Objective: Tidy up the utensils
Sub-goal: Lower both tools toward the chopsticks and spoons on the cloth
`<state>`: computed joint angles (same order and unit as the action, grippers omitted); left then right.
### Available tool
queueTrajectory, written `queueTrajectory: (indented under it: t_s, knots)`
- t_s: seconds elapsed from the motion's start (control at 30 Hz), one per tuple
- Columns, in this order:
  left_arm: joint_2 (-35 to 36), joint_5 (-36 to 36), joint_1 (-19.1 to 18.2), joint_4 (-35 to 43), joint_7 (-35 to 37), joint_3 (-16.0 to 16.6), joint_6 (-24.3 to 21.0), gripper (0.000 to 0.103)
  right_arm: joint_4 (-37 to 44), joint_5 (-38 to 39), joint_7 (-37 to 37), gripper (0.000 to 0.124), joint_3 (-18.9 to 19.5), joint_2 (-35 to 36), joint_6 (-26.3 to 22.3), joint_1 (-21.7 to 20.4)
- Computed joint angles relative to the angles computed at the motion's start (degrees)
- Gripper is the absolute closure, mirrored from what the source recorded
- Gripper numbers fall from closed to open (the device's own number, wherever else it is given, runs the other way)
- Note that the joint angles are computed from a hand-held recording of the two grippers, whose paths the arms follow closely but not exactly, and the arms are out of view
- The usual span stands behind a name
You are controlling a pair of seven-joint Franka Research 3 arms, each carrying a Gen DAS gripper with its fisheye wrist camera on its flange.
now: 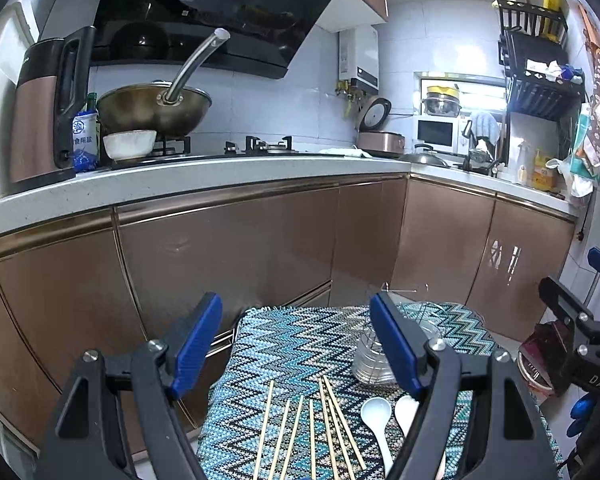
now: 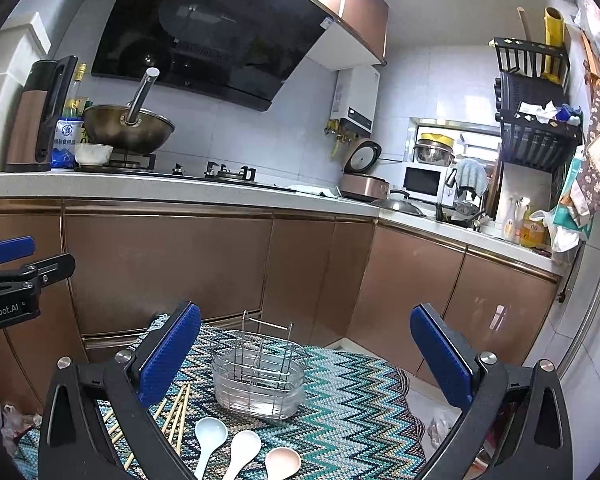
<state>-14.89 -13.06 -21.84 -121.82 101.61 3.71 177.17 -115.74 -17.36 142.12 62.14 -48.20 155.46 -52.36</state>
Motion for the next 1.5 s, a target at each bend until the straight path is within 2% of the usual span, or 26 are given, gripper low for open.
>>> queueTrajectory:
  t_s: [0.1, 0.17, 0.3, 0.4, 0.63, 0.73, 0.8, 0.93, 1.03, 1.1, 1.17, 1.3, 1.43, 1.5]
  knots:
    - [0.5, -1.2, -0.6, 0.8, 0.8, 0.6, -1.5, 0.028, -0.8, -0.1, -0.2, 0.021, -0.4, 0.5, 0.4, 0.6]
    - [1.1, -1.1, 0.6, 1.4, 0.6, -0.2, -2.4, 0.028, -2.1, -0.1, -0.5, 0.021, -1.2, 1.7, 1.5, 2.0]
    - [3.0, 2.2, 5.4, 3.5, -1.7, -3.5, -6.7, 0.028, -5.5, -0.5, -2.2, 0.021, -4.6, 7.9, 4.3, 7.8]
    - [4.2, 0.7, 6.4, 4.6, 0.2, -4.3, -9.7, 0.028, -7.0, -1.7, -3.6, 0.021, -6.8, 12.4, 4.0, 11.5]
    - [9.8, -9.9, 8.4, 11.5, 8.1, -5.8, -23.8, 0.028, -11.3, -1.6, -5.1, 0.022, -14.2, 22.8, 5.1, 21.2]
    - [13.2, -14.5, 10.3, 15.6, 10.0, -7.0, -31.6, 0.029, -13.0, -0.5, -5.9, 0.031, -18.5, 26.5, 6.8, 25.8]
    - [15.7, -15.6, 11.8, 18.2, 9.8, -8.2, -35.5, 0.029, -13.8, 0.4, -6.7, 0.041, -21.6, 29.1, 8.1, 28.9]
    - [21.9, -12.7, 14.2, 24.7, 6.3, -10.9, -41.4, 0.030, -14.2, 4.1, -10.8, 0.056, -29.2, 33.9, 10.0, 36.6]
    - [27.5, -8.9, 15.5, 31.0, 3.4, -12.7, -46.2, 0.039, -14.2, 10.0, -16.9, 0.067, -36.0, 36.9, 11.0, 43.4]
    - [31.8, -6.4, 16.0, 36.2, 1.7, -13.9, -49.6, 0.054, -14.3, 13.2, -20.0, 0.073, -39.6, 38.1, 11.1, 46.7]
    - [36.1, -3.6, 16.4, 41.7, -0.6, -14.8, -53.5, 0.062, -14.8, 15.8, -22.4, 0.076, -42.6, 39.0, 12.0, 49.5]
    - [43.1, -0.3, 17.1, 51.1, -4.0, -16.3, -60.3, 0.067, -15.6, 19.5, -26.0, 0.077, -47.7, 39.8, 12.8, 54.3]
    - [48.4, 1.7, 16.9, 58.5, -6.0, -17.2, -64.9, 0.068, -15.5, 20.4, -27.4, 0.077, -51.4, 40.8, 12.8, 57.8]
    - [50.7, 2.8, 16.4, 61.9, -6.9, -17.3, -67.1, 0.073, -15.1, 21.3, -28.6, 0.077, -53.3, 41.4, 12.6, 59.7]
